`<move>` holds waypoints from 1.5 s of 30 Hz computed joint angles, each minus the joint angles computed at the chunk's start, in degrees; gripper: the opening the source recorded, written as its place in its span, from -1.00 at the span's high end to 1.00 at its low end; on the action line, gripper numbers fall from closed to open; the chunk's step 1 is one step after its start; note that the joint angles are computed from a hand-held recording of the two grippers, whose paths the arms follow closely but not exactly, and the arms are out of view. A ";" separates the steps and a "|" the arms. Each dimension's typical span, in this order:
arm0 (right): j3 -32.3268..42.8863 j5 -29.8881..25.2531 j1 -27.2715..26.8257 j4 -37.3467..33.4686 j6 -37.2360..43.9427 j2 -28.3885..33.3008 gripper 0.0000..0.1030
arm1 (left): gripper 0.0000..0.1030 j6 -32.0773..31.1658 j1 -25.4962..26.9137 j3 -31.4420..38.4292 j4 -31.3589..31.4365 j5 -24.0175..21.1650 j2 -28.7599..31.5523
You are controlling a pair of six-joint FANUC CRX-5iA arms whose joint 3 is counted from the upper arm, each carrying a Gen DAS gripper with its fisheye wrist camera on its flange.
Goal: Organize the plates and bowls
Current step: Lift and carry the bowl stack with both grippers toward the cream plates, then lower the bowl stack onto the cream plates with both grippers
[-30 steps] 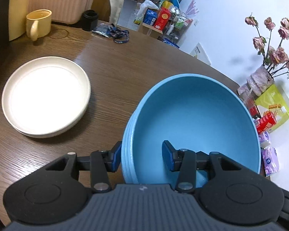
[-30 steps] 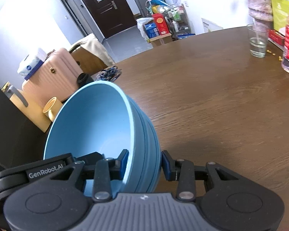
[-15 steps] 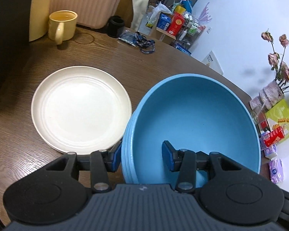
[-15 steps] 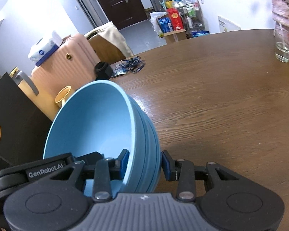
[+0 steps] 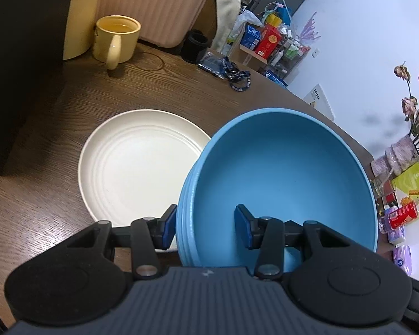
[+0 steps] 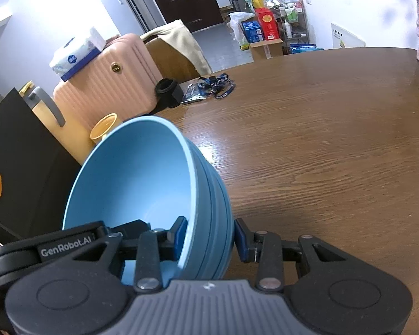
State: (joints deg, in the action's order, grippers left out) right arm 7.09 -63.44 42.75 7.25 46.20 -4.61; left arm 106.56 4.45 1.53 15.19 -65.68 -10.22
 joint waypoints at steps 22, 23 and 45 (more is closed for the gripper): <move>6.62 1.62 2.89 0.77 -5.64 10.48 0.31 | 0.14 -12.07 9.77 -0.63 5.75 -1.04 4.67; 6.80 1.66 2.85 0.56 -5.76 10.78 0.31 | 0.14 -12.34 9.98 -0.55 5.82 -1.09 4.98; 7.71 2.96 1.81 -0.19 -8.46 14.50 0.35 | 0.14 -13.19 8.80 3.22 2.03 -2.63 9.42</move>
State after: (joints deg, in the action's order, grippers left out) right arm 14.80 -60.48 44.56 7.06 37.74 9.89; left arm 93.37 13.25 4.75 17.22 -68.32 -0.80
